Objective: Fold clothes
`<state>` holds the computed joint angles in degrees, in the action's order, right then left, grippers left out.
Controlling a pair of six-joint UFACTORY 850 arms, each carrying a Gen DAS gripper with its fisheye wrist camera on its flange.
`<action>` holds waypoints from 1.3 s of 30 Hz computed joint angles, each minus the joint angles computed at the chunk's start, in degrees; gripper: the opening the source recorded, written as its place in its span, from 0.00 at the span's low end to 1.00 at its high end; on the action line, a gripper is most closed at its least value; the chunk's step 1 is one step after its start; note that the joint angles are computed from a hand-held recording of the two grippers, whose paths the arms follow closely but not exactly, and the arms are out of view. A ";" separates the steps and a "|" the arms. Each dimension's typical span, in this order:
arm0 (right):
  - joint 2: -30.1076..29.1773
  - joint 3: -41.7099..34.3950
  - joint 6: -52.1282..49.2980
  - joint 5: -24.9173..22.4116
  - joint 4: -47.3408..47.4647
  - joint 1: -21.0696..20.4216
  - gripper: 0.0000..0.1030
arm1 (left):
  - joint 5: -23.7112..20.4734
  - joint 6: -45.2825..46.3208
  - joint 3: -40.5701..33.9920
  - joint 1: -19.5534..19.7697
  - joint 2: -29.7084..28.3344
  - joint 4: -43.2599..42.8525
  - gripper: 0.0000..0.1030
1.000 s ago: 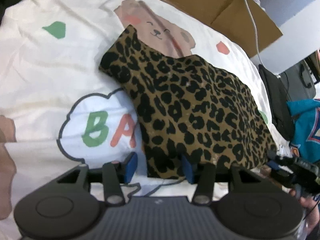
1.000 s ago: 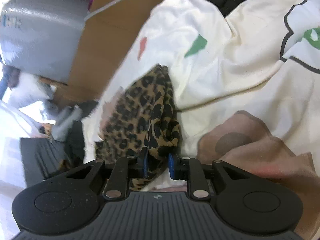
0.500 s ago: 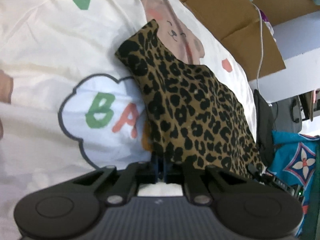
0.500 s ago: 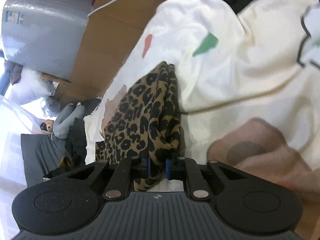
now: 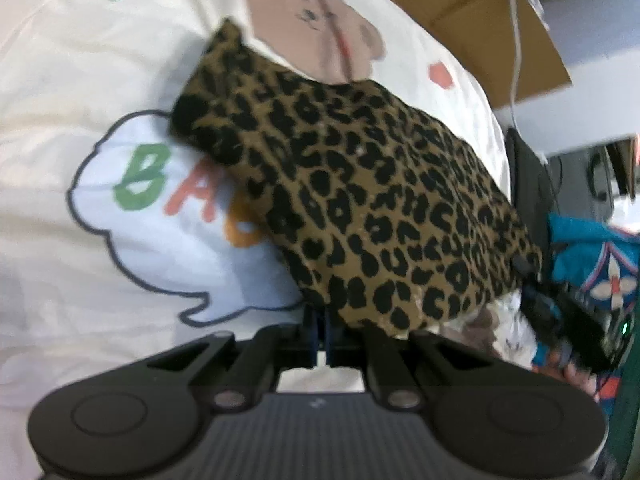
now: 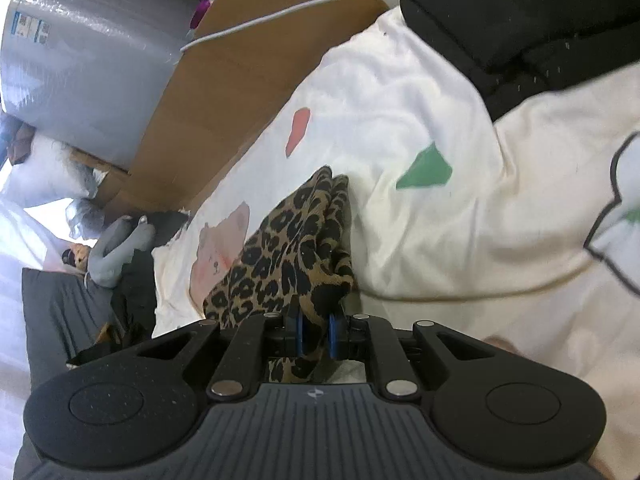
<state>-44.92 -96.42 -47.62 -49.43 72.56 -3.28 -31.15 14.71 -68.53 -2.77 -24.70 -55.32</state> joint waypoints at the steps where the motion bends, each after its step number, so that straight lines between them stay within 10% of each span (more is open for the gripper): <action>1: -0.14 -0.63 0.22 0.12 -0.40 -0.06 0.11 | -0.69 -0.04 -0.63 -0.30 -0.25 1.09 0.03; 39: -11.74 -22.24 7.21 2.03 -12.06 -0.39 0.10 | -3.05 20.97 -0.19 -6.62 -2.91 -16.09 0.03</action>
